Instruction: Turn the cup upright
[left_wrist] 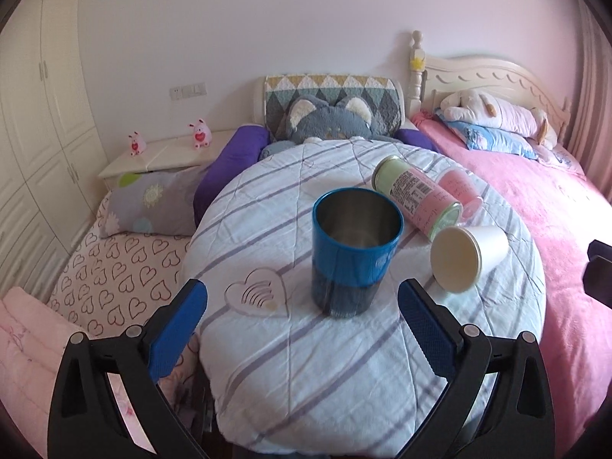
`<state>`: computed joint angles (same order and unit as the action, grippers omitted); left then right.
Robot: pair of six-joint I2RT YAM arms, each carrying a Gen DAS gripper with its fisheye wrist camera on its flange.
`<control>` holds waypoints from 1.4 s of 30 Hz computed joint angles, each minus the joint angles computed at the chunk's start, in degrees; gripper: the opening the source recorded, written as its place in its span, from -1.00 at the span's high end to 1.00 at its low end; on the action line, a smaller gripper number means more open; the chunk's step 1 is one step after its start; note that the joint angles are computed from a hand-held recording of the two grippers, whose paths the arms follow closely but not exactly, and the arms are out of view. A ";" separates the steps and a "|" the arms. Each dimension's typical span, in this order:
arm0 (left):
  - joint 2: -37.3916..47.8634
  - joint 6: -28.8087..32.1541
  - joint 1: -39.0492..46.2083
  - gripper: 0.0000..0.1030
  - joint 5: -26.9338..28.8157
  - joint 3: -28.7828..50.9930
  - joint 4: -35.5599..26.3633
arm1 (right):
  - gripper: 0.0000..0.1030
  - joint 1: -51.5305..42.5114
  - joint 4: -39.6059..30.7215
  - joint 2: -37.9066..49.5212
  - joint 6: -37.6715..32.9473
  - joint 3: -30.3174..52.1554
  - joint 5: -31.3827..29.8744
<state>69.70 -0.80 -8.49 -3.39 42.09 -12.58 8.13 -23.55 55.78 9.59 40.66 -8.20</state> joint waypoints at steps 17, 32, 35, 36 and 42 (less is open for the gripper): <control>-17.17 -1.11 -1.38 -1.00 -2.37 -1.98 -20.31 | -1.00 8.25 -5.69 -6.51 4.98 -5.28 9.93; -25.74 -3.51 -5.67 -1.00 -5.91 -0.90 -25.62 | -1.00 14.57 -11.18 -15.02 8.92 -5.70 16.46; -27.46 -3.76 -6.42 -1.00 -6.75 -0.95 -26.69 | -1.00 15.53 -11.96 -16.43 9.42 -5.85 17.14; -28.07 -3.99 -7.05 -1.00 -7.37 -0.89 -27.18 | -1.00 15.94 -12.32 -17.09 9.64 -5.92 17.62; -30.48 -4.59 -8.66 -1.00 -8.71 -0.67 -28.91 | -1.00 17.68 -14.64 -20.33 10.56 -5.81 19.52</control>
